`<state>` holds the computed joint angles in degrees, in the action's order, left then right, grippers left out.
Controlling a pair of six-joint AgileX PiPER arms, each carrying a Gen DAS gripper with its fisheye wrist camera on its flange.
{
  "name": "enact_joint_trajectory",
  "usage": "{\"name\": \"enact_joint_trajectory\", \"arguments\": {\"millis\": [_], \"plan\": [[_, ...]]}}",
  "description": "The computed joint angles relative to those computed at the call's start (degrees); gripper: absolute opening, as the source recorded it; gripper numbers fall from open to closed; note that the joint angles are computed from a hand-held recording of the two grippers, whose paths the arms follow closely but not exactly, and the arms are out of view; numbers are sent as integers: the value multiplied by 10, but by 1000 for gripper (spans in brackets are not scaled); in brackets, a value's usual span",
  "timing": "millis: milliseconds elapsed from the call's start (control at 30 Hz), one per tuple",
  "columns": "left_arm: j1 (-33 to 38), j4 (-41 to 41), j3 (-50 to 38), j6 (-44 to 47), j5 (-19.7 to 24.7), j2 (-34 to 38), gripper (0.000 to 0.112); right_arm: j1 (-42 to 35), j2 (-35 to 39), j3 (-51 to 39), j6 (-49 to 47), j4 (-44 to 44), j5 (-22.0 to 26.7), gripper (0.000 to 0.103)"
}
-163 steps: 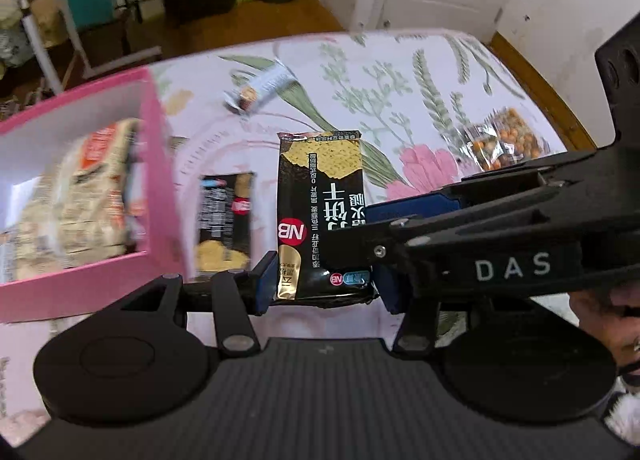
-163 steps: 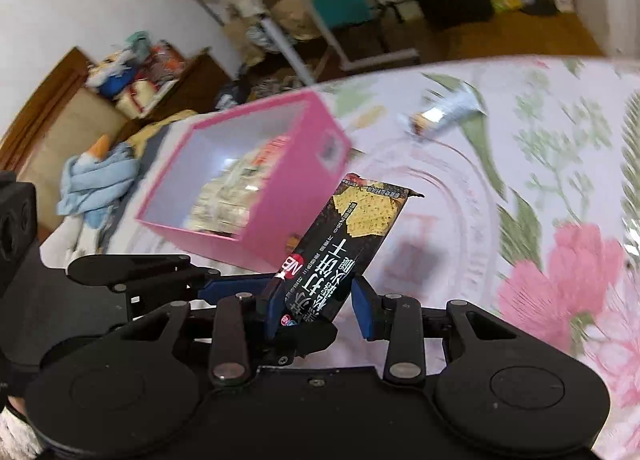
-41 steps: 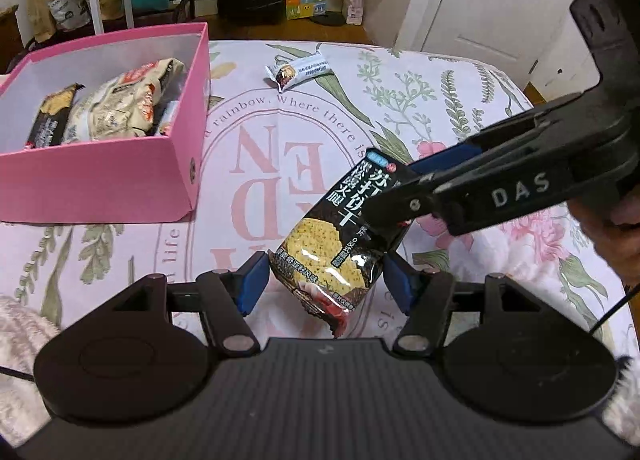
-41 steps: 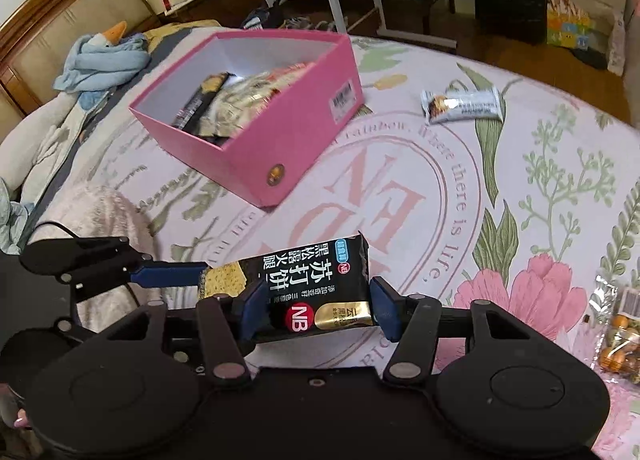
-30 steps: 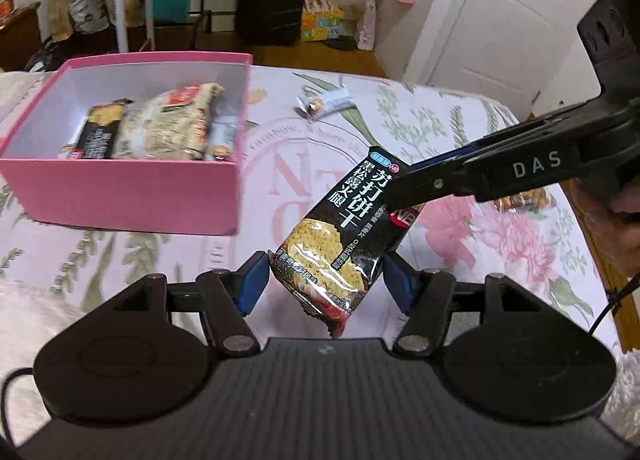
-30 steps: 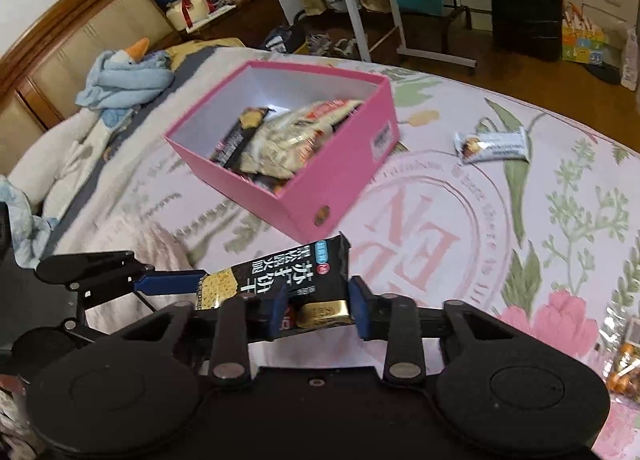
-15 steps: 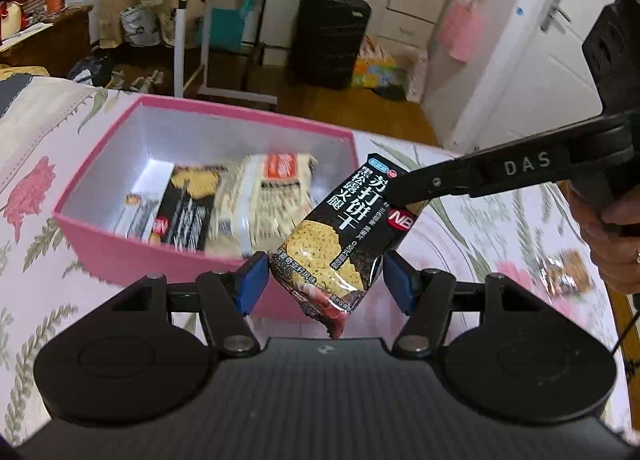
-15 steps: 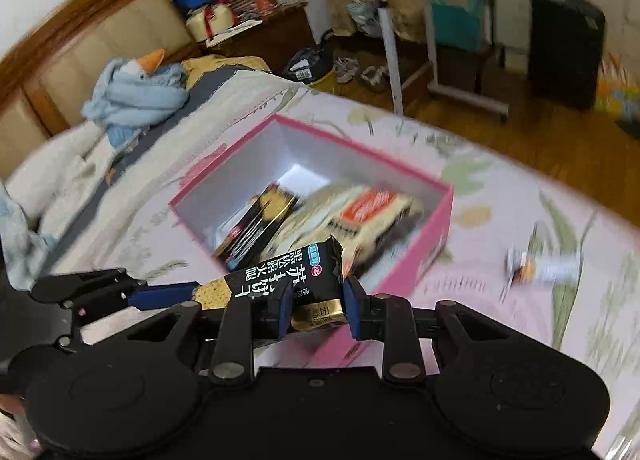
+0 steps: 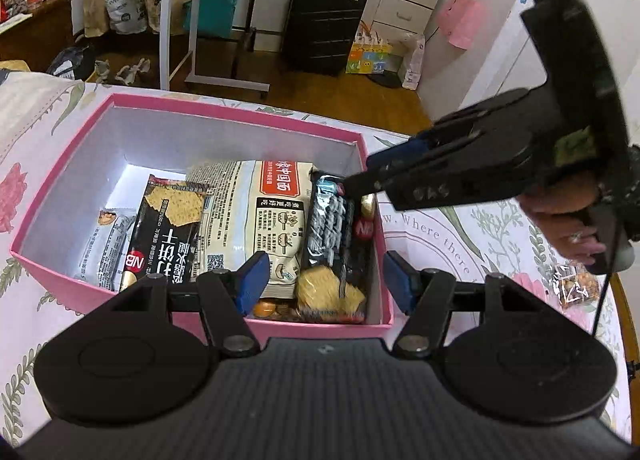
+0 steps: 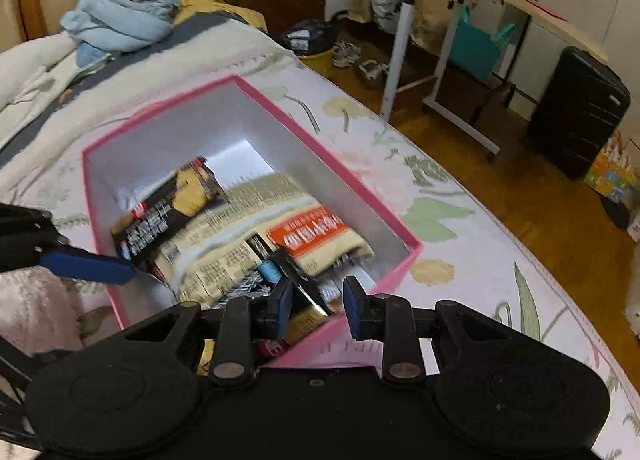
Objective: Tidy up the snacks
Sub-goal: 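Lower the black cracker packets into the pink box and release them, then reach the right tool to the last white wafer stick and grasp it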
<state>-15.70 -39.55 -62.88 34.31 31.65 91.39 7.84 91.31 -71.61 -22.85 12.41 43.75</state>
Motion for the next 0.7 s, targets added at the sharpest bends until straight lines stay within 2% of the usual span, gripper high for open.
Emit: {"name": "enact_joint_trajectory", "arguments": {"millis": [133, 200, 367, 433, 500, 600, 700], "plan": [[1, -4, -5, 6, 20, -3, 61, -12, -35, 21, 14, -22, 11, 33], [-9, 7, -13, -11, 23, -3, 61, -18, -41, 7, 33, -57, 38, 33], [-58, 69, -58, -108, 30, 11, 61, -70, -33, -81, 76, -99, 174, 38], [-79, 88, -78, -141, 33, 16, 61, -95, -40, -99, 69, -107, 209, 45], [-109, 123, -101, -178, 28, 23, 61, -131, -44, -112, 51, -93, 239, 46], [-152, 172, -131, -238, 12, 39, 61, -204, -44, -108, 26, -32, 241, 47], [-189, 221, -177, -317, 9, 76, 63, -291, -43, -69, -30, 74, 206, 49]]}}
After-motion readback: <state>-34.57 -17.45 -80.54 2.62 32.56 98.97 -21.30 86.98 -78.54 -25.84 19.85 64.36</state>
